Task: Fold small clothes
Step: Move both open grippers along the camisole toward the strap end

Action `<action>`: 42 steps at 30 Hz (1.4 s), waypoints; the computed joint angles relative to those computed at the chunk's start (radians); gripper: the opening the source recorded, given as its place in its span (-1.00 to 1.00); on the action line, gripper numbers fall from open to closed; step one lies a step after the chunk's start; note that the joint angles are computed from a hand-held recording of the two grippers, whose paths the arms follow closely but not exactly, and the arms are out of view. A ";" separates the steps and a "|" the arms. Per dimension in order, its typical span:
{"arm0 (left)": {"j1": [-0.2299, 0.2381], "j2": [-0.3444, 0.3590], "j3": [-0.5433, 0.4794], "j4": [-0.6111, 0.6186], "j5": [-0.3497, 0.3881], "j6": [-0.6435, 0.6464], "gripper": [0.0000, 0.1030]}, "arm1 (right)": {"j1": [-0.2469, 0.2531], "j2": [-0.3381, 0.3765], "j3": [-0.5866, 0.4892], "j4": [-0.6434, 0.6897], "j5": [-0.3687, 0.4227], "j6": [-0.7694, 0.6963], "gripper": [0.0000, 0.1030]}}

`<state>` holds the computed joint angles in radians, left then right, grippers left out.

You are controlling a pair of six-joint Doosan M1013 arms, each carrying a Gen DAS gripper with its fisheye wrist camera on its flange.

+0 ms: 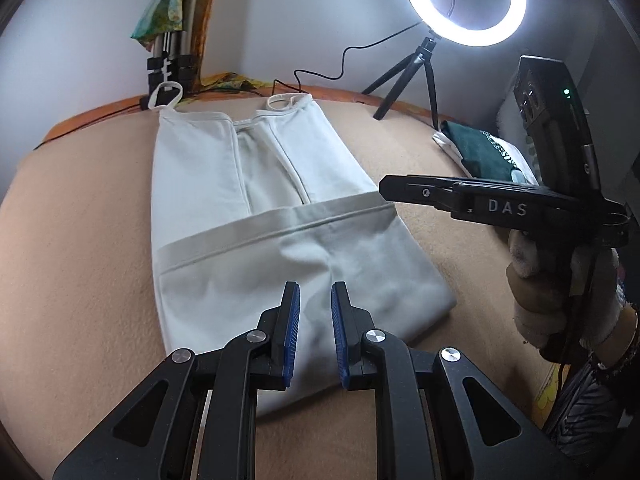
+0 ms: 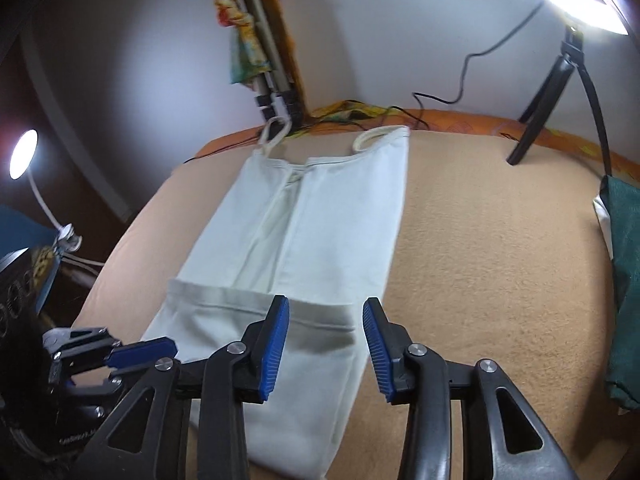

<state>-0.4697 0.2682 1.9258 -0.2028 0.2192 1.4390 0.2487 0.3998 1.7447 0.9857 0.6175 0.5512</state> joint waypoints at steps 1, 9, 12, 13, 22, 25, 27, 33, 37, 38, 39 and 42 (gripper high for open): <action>0.001 0.004 -0.004 0.009 0.000 -0.010 -0.72 | -0.004 0.006 -0.006 0.005 0.012 0.008 -0.19; 0.013 0.027 -0.018 -0.008 -0.027 -0.017 -0.72 | -0.027 0.047 -0.045 0.016 0.133 0.033 -0.93; 0.008 0.038 -0.028 0.140 -0.026 -0.155 -0.72 | -0.019 0.042 -0.043 -0.014 0.092 0.043 -0.95; 0.007 0.046 -0.035 0.204 -0.013 -0.220 -0.72 | -0.014 0.042 -0.043 -0.040 0.070 0.061 -0.96; 0.004 0.037 -0.031 0.489 0.043 -0.521 -0.72 | -0.033 0.040 -0.044 -0.026 0.093 0.068 -0.37; 0.021 0.015 -0.015 0.446 0.022 -0.505 -0.72 | -0.049 0.035 -0.045 0.013 0.118 0.025 -0.29; 0.037 0.004 -0.010 0.377 0.012 -0.459 -0.72 | -0.054 0.032 -0.046 0.022 0.117 0.008 -0.24; 0.104 0.007 -0.035 0.025 0.018 -0.137 -0.37 | -0.066 0.041 -0.076 0.062 0.137 -0.041 -0.05; 0.146 0.022 -0.067 -0.132 0.043 0.028 -0.05 | -0.064 0.066 -0.125 0.023 0.166 -0.041 0.06; 0.156 0.030 -0.079 -0.161 0.051 0.061 -0.05 | -0.064 0.075 -0.141 0.009 0.179 -0.038 0.06; 0.169 0.039 -0.092 -0.217 0.061 0.112 -0.05 | -0.064 0.088 -0.162 -0.002 0.200 -0.032 0.10; 0.209 0.069 -0.125 -0.393 0.093 0.244 -0.05 | -0.061 0.123 -0.218 -0.033 0.234 -0.002 0.19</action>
